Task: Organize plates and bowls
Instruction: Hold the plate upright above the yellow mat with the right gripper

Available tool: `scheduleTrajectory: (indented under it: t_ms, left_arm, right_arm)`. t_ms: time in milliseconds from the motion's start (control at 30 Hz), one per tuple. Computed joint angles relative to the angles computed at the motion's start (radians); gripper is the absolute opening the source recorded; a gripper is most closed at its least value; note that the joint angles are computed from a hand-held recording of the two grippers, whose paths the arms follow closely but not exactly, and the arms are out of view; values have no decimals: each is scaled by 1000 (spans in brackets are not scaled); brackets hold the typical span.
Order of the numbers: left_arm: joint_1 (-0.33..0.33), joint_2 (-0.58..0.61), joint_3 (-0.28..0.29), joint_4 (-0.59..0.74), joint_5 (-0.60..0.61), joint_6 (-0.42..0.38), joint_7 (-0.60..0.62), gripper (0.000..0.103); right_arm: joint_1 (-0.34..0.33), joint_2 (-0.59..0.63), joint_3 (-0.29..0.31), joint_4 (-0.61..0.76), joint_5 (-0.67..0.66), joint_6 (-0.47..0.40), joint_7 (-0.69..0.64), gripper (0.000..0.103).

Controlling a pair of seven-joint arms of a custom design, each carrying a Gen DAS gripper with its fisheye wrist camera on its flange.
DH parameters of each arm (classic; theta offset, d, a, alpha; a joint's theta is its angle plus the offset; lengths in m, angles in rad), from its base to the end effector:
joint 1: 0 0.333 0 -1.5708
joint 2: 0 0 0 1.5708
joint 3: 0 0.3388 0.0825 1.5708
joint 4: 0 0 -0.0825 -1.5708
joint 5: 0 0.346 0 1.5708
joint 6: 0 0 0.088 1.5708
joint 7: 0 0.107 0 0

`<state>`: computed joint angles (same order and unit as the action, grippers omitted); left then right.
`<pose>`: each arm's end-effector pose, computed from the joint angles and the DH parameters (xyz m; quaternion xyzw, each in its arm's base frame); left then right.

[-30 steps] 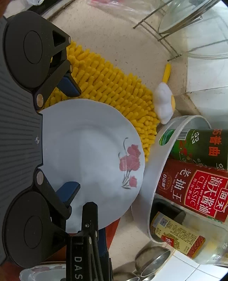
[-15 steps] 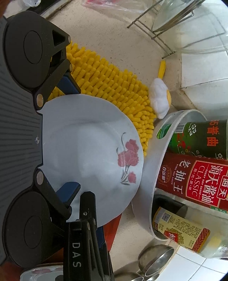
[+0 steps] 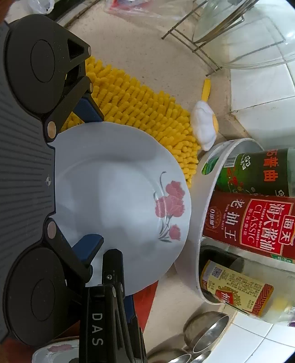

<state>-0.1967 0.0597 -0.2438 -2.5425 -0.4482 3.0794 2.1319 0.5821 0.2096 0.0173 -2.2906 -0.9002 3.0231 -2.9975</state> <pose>0.4417 -0.1688 0.3533 -0.4712 0.8484 -0.2069 0.1237 0.4058 0.3479 0.3539 -0.5894 0.7567 -0.0641 0.2756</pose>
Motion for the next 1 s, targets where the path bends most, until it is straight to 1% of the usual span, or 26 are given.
scheduleTrajectory:
  t_ms: [67, 167, 233, 333, 400, 467, 500, 533, 633, 800, 1000]
  left_arm:
    - [7, 7, -2, 11, -14, -28, 16, 103]
    - [23, 14, -21, 23, -98, -36, 95, 103]
    - [31, 20, -31, 33, -158, -44, 145, 103]
    - [35, 26, -46, 39, -245, -35, 219, 103]
    - [33, 24, -61, 31, -306, -4, 278, 103]
    - [16, 20, -50, 20, -292, 12, 257, 103]
    - [5, 14, -35, 14, -253, 9, 217, 103]
    - [0, 7, -27, 9, -229, 5, 191, 103]
    - [-7, -16, -21, -5, -220, 1, 169, 103]
    - [-24, -49, -7, -19, -205, 1, 136, 102]
    - [-53, -83, 8, -29, -246, 3, 168, 102]
  right_arm:
    - [1, 0, 3, 0, 3, -3, -2, 43]
    - [-4, 13, 3, -3, 16, 11, -10, 43]
    - [11, 12, -20, -7, -10, 28, 19, 43]
    - [20, 8, -32, -12, -26, 35, 50, 43]
    - [36, 6, -56, -18, -68, 54, 113, 43]
    - [57, 9, -87, -19, -140, 80, 203, 43]
    - [58, 9, -86, -16, -155, 75, 221, 43]
    - [54, 9, -78, -13, -161, 66, 225, 43]
    - [37, 2, -49, -8, -159, 42, 222, 43]
    - [18, -30, -19, -11, -220, 14, 265, 43]
    - [-13, -61, 19, -14, -305, -11, 345, 43]
